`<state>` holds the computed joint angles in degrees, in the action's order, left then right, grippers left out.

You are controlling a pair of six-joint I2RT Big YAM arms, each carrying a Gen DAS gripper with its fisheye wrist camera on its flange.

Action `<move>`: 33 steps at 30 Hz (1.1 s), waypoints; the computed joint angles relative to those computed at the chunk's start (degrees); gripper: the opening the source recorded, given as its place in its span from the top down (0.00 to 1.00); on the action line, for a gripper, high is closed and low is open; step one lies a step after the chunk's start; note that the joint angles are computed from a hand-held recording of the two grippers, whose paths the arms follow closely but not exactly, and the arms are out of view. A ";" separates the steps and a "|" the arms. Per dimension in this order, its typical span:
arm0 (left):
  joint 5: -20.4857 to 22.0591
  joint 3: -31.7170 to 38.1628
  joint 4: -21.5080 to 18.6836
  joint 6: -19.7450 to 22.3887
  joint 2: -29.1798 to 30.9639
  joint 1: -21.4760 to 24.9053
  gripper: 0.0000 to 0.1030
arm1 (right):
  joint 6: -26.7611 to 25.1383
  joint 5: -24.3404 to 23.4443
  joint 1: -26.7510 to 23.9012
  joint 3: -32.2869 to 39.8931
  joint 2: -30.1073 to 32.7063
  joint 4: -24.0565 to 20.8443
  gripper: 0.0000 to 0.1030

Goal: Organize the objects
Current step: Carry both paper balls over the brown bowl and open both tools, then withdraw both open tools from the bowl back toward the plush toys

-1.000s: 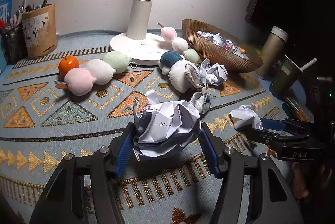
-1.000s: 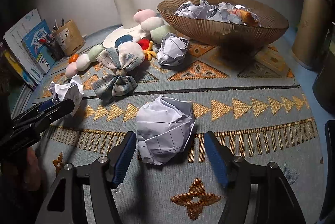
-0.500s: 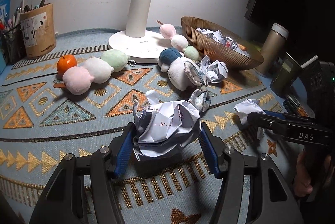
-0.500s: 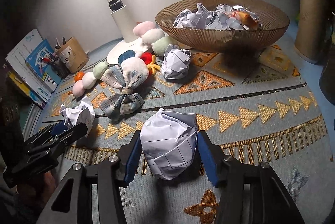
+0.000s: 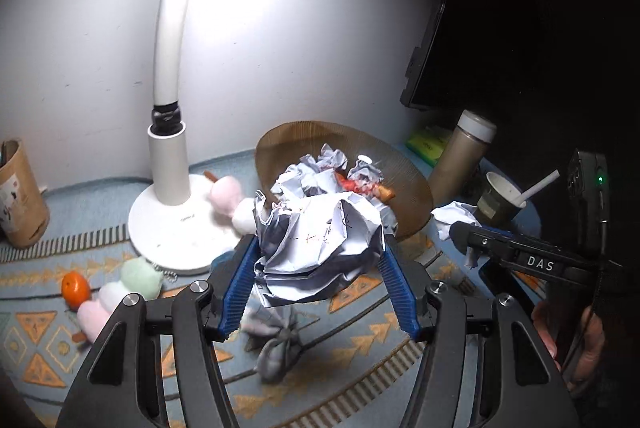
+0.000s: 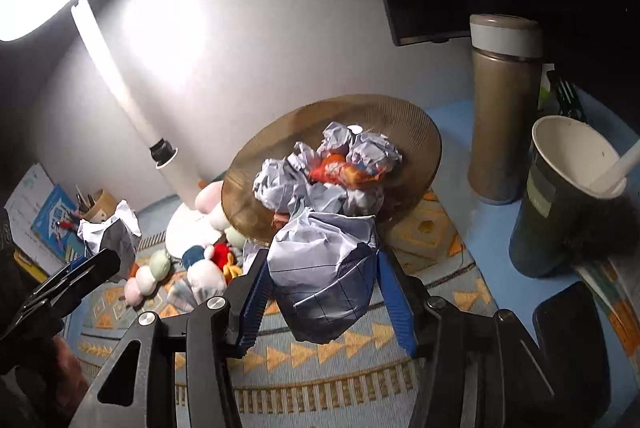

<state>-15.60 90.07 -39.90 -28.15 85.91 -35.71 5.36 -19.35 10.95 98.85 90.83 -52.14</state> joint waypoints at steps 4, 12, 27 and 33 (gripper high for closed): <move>2.28 9.92 -2.29 1.04 8.21 2.14 0.43 | 1.85 1.67 0.62 9.82 6.85 -1.17 0.49; -1.71 23.26 -7.49 2.18 20.56 3.85 0.36 | 4.94 0.79 2.21 28.29 20.95 -7.76 0.45; -5.08 7.94 -2.92 -1.15 7.22 3.20 0.19 | 3.98 0.62 2.37 15.82 11.11 -4.54 0.39; -10.98 -6.55 -2.79 -3.80 -8.14 0.53 0.19 | -6.76 10.43 8.73 0.46 -0.90 -3.57 0.38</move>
